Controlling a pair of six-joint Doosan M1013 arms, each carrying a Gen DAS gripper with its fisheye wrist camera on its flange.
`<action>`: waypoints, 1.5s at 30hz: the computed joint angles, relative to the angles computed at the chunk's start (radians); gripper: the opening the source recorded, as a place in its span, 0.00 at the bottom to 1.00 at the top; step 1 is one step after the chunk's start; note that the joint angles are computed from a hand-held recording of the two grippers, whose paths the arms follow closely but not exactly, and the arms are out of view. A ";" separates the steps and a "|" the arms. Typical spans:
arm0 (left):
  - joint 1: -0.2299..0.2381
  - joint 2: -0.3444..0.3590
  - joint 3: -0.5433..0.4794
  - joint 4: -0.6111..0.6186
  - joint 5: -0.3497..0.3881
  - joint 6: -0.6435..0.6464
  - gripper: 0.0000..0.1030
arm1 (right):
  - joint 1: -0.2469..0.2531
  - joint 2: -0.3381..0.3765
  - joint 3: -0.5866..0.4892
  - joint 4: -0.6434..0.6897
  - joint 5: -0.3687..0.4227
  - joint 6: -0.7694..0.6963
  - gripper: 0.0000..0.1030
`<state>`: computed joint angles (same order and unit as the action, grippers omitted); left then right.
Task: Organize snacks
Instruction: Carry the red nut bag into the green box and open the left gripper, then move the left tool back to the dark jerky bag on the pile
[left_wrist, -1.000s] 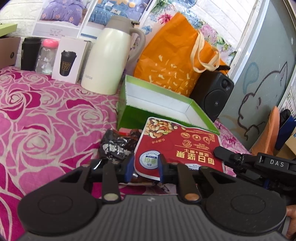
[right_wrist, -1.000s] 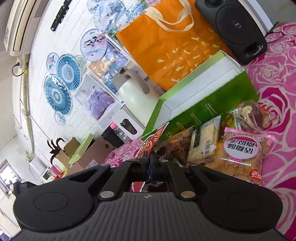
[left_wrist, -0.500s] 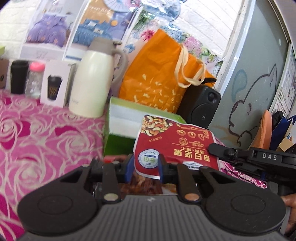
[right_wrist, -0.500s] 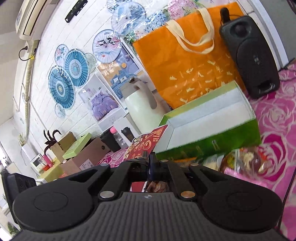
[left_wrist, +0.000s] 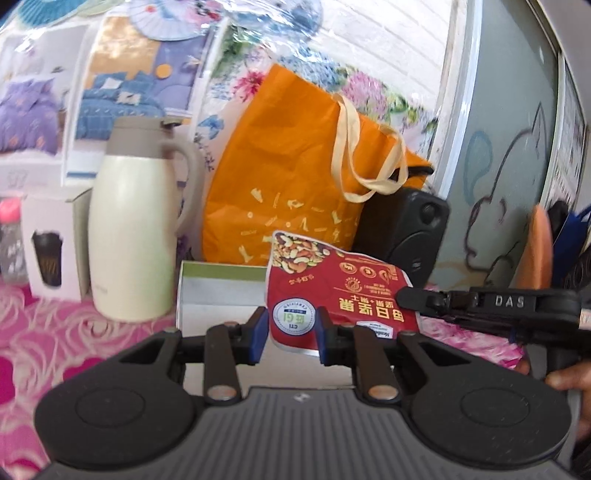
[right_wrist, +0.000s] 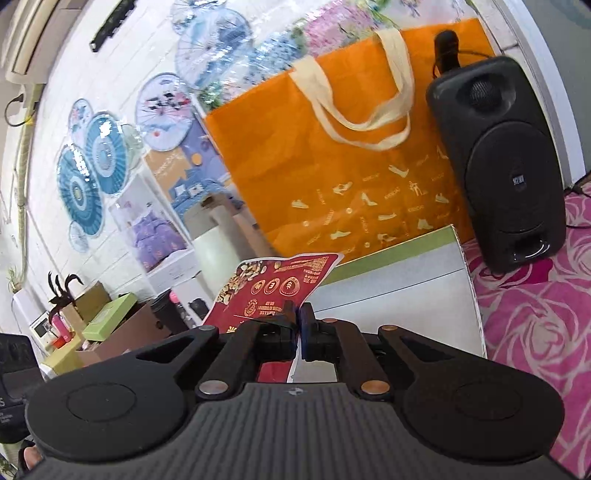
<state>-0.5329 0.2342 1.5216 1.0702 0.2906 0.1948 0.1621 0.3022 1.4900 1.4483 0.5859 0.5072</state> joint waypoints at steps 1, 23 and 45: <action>0.005 0.015 -0.019 -0.064 0.005 0.069 0.16 | -0.002 0.015 -0.015 -0.016 -0.002 0.032 0.07; 0.015 0.120 -0.111 -0.200 0.161 0.199 0.55 | 0.019 0.097 -0.084 -0.177 -0.107 0.176 0.75; -0.065 -0.122 0.241 0.029 0.269 -0.184 0.66 | 0.066 -0.107 0.245 0.153 0.125 -0.239 0.72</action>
